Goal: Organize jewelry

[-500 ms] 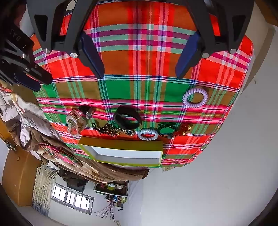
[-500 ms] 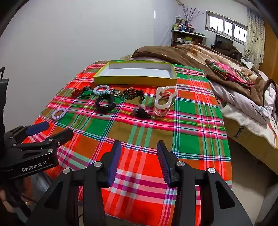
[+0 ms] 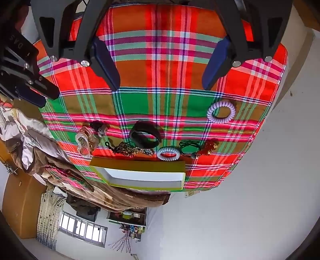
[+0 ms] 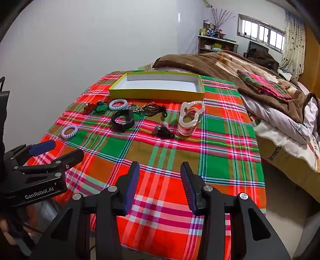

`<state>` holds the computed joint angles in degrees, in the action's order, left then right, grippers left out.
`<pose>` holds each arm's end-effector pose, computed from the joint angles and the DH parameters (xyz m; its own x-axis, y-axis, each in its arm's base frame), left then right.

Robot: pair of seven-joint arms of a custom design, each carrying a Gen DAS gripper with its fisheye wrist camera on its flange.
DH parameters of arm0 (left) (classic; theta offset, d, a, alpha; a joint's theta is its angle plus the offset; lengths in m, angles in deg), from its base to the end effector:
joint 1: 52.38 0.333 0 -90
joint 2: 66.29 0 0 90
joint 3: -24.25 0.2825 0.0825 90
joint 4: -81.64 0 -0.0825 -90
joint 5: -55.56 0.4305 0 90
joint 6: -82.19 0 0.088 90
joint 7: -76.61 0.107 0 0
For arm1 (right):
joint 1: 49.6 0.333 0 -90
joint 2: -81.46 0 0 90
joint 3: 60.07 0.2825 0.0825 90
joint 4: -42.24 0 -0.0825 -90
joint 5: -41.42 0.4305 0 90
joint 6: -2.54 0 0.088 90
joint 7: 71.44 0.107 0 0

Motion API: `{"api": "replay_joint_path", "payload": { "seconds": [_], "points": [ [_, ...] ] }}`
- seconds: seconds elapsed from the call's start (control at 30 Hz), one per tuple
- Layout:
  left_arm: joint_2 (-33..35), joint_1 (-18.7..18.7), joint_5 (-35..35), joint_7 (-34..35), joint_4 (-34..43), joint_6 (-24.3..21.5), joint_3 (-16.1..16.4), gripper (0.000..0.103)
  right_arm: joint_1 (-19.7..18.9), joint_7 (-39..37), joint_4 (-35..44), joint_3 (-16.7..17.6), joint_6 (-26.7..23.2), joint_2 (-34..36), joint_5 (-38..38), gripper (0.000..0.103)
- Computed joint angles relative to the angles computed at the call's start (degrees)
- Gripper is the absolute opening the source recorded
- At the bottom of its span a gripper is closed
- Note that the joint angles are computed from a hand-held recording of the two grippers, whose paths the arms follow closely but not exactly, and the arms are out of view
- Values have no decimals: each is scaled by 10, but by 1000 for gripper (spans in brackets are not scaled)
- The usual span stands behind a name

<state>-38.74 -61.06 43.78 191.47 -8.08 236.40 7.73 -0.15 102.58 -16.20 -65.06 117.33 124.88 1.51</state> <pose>0.7013 -0.2867 0.3996 -0.6106 -0.7908 0.0426 -0.6207 0.4444 -0.6459 0.5855 0.5533 0.4066 -0.4005 -0.9153 -0.0429 -0.6586 0.3201 -0.6811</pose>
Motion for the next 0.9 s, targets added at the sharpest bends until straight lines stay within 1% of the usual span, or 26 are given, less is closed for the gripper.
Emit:
{"api": "replay_joint_path", "payload": {
  "seconds": [0.03, 0.1, 0.4, 0.9],
  "points": [
    [0, 0, 0, 0, 0, 0, 0, 86, 2, 1, -14, -5, 12, -8, 0, 43],
    [0, 0, 0, -1, 0, 1, 0, 85, 1, -1, 3, -1, -1, 2, -2, 43],
    [-6, 1, -3, -1, -8, 3, -1, 86, 2, -4, 9, -2, -1, 5, -2, 43],
    [1, 3, -8, 0, 2, -11, -1, 86, 3, -4, 10, -3, 0, 6, -1, 43]
  ]
}}
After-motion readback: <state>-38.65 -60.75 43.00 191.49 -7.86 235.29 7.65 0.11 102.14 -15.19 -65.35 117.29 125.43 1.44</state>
